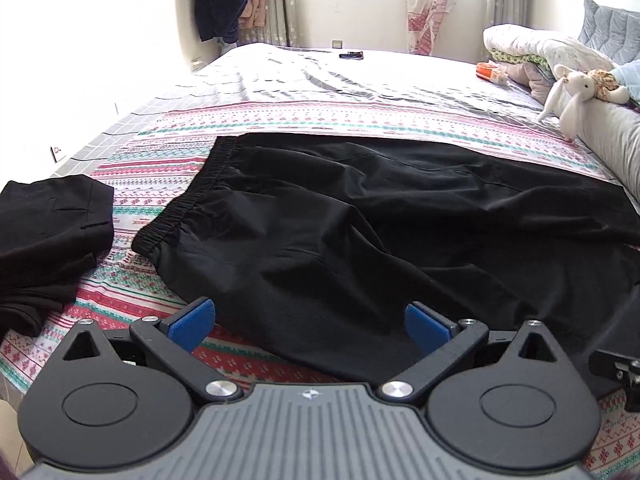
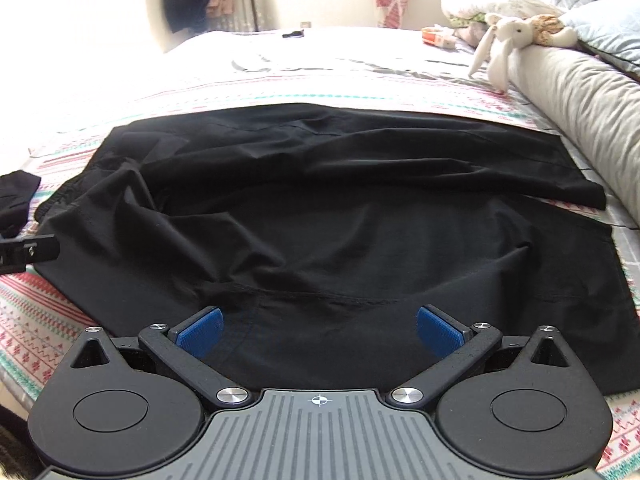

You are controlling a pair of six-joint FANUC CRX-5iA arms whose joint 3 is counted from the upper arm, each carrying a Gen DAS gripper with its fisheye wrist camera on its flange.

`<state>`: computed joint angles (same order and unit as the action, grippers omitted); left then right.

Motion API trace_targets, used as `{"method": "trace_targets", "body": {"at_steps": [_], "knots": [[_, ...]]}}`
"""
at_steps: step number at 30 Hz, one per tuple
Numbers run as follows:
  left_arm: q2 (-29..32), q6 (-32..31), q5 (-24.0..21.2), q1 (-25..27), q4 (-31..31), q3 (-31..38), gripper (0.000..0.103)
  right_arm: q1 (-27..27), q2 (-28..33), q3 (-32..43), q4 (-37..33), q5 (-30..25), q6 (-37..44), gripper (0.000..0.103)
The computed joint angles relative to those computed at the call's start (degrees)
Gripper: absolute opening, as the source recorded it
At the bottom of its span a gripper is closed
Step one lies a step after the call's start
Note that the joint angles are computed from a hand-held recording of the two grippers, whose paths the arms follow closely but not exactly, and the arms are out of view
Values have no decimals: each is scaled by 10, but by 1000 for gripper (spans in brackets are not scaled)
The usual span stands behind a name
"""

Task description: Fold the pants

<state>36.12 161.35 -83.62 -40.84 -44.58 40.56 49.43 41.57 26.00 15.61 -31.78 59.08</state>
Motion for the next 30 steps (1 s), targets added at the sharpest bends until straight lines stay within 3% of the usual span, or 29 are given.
{"method": "trace_targets", "body": {"at_steps": [4,8,11,16,21,24,30], "knots": [[-21,-36,-12,31,9,-22,103,-3,23,70,-115,-16,133,103],[-53,1,2,85,61,-79,103,-13,64,185,-246,-105,256,103],[-85,47,46,113,79,-148,103,-26,109,283,-337,-185,305,103],[-148,125,155,157,98,-261,101,-13,146,334,-350,-199,372,99],[-191,216,264,191,82,-353,83,2,158,347,-362,-191,437,97],[-203,276,314,201,51,-389,73,11,177,373,-356,-197,448,88],[-196,346,335,193,-23,-395,64,33,182,355,-309,-183,473,59]]}}
